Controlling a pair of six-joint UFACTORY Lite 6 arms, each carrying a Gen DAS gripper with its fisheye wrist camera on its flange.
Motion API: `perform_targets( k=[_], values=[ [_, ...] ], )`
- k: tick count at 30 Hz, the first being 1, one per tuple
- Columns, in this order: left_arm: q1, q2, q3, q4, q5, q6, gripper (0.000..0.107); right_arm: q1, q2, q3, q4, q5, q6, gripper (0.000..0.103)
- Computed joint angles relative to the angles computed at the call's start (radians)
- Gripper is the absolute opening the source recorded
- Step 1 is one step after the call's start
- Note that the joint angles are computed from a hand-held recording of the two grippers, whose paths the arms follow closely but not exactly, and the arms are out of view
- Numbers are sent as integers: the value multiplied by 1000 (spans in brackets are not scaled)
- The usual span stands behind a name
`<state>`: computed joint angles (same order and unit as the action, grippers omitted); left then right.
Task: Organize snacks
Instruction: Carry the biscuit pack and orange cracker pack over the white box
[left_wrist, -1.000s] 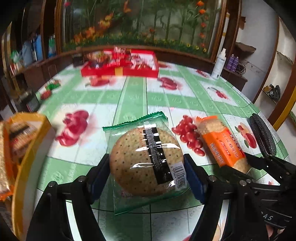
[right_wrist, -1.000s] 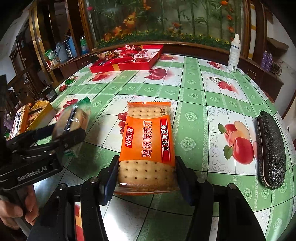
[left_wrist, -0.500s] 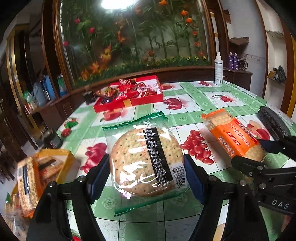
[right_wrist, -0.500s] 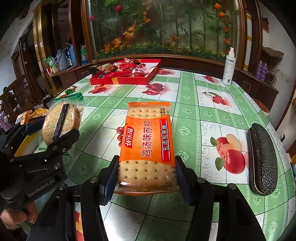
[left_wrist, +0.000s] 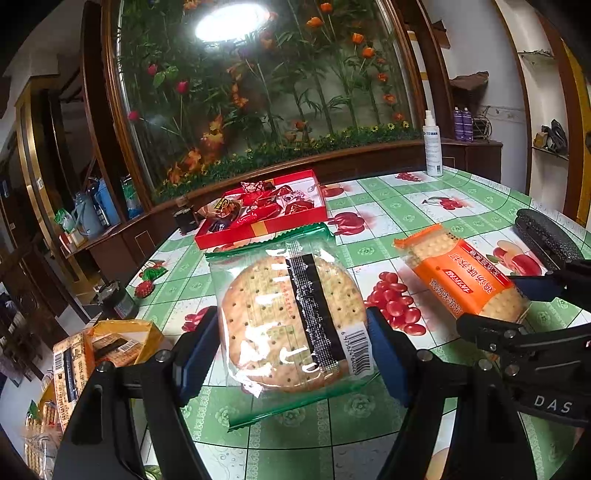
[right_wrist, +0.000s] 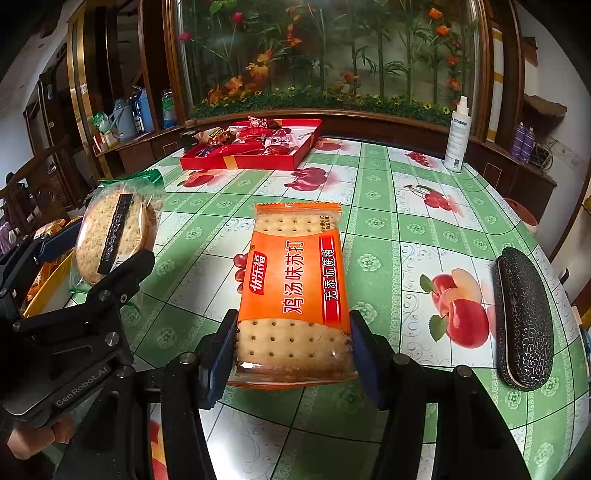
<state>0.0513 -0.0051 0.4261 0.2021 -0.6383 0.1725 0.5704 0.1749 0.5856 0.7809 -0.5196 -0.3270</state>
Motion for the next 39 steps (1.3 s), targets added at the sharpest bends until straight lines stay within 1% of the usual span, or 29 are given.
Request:
perform_targets(
  k=[4,8,12,14,16,19,21,23,25,27,28,30,32,34,36,39],
  values=[
    [3,-3,-3,2,-8,1,76,-4,-7,-7,-19,1,17,62],
    [15,-23,-9,39,-2,-38,76,-2,-25,-23,-44,-6,43,62],
    [51,-67,-5,144,33,-159,76,14,-60,-46,-33,-23,43,62],
    [76,-97,2,246,67,-262,76,20,-73,-52,-28,-30,43,62],
    [92,-141,-11,297,96,-317,76,19,-82,-51,-15,-30,30,62],
    [136,-200,-32,417,118,-412,76,-6,-85,-48,-58,-9,64,62],
    [208,-282,-59,605,128,-565,76,-20,-95,-45,-103,24,106,62],
    [292,-359,-74,814,127,-744,76,-10,-125,-53,-111,42,130,62],
    [416,-406,-75,1024,66,-909,76,34,-156,-53,-55,45,89,62],
    [588,-430,-52,1233,-44,-1043,76,107,-172,-40,60,30,-4,62],
    [685,-426,-26,1324,-105,-1091,76,150,-173,-24,105,31,-33,62],
    [846,-365,36,1443,-208,-1124,77,199,-155,23,110,71,-18,62],
    [964,-274,104,1512,-277,-1121,77,258,-105,106,137,113,-32,62],
    [1068,-162,183,1559,-302,-1103,77,326,-28,240,249,155,-148,62],
    [1151,-52,253,1566,-297,-1068,77,364,35,354,345,186,-253,62],
    [1225,89,352,1564,-271,-1040,77,416,192,605,618,232,-559,62]
  ],
)
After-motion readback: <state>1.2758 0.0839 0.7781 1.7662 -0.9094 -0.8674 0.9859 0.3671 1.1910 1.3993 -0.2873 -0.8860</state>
